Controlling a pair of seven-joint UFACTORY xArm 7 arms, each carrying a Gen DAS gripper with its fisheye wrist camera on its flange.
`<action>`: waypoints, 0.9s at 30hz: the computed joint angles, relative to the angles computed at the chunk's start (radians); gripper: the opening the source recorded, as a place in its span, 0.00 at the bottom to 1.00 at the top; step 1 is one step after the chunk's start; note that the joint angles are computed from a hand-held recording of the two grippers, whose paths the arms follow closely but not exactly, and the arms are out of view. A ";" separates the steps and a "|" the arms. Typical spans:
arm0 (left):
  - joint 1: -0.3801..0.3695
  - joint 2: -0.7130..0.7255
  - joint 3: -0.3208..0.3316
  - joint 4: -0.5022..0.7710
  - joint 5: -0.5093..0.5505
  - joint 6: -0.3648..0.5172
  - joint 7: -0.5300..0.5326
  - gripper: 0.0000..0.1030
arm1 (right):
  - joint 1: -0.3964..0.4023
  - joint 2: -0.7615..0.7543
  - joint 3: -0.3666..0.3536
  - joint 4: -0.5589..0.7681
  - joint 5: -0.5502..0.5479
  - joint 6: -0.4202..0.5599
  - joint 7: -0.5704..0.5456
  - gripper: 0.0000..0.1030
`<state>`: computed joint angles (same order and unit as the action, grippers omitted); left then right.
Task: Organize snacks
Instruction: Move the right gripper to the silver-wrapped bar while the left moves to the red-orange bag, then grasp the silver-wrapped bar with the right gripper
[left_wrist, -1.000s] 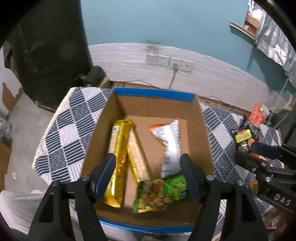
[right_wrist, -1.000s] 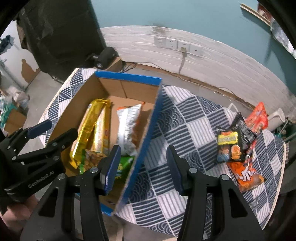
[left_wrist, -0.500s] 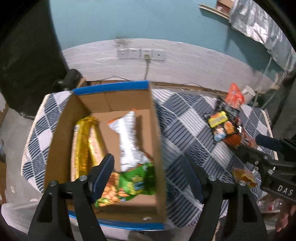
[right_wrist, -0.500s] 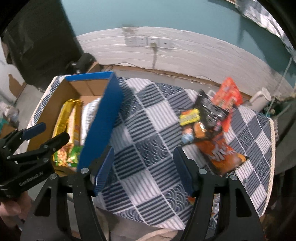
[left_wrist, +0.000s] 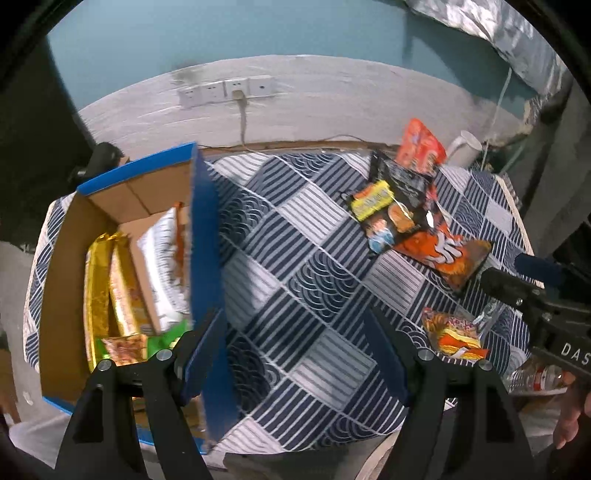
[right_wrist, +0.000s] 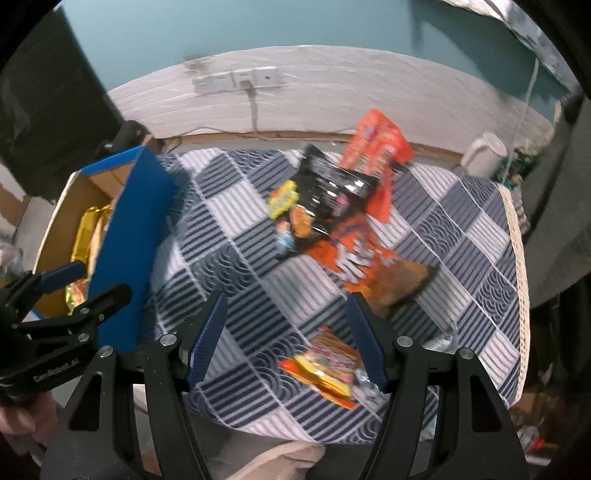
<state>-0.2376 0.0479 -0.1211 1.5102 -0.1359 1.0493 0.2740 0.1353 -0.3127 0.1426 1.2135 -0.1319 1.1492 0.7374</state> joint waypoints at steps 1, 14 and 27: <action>-0.006 -0.002 -0.005 -0.009 0.007 -0.002 -0.004 0.76 | -0.003 -0.016 -0.005 -0.021 0.002 0.001 0.002 0.66; -0.082 0.043 -0.047 -0.021 0.006 0.037 -0.058 0.76 | -0.066 -0.174 -0.035 -0.234 0.026 0.054 0.032 0.65; -0.141 0.105 -0.063 -0.003 0.058 0.014 -0.124 0.76 | -0.102 -0.186 -0.040 -0.332 0.032 0.082 0.071 0.65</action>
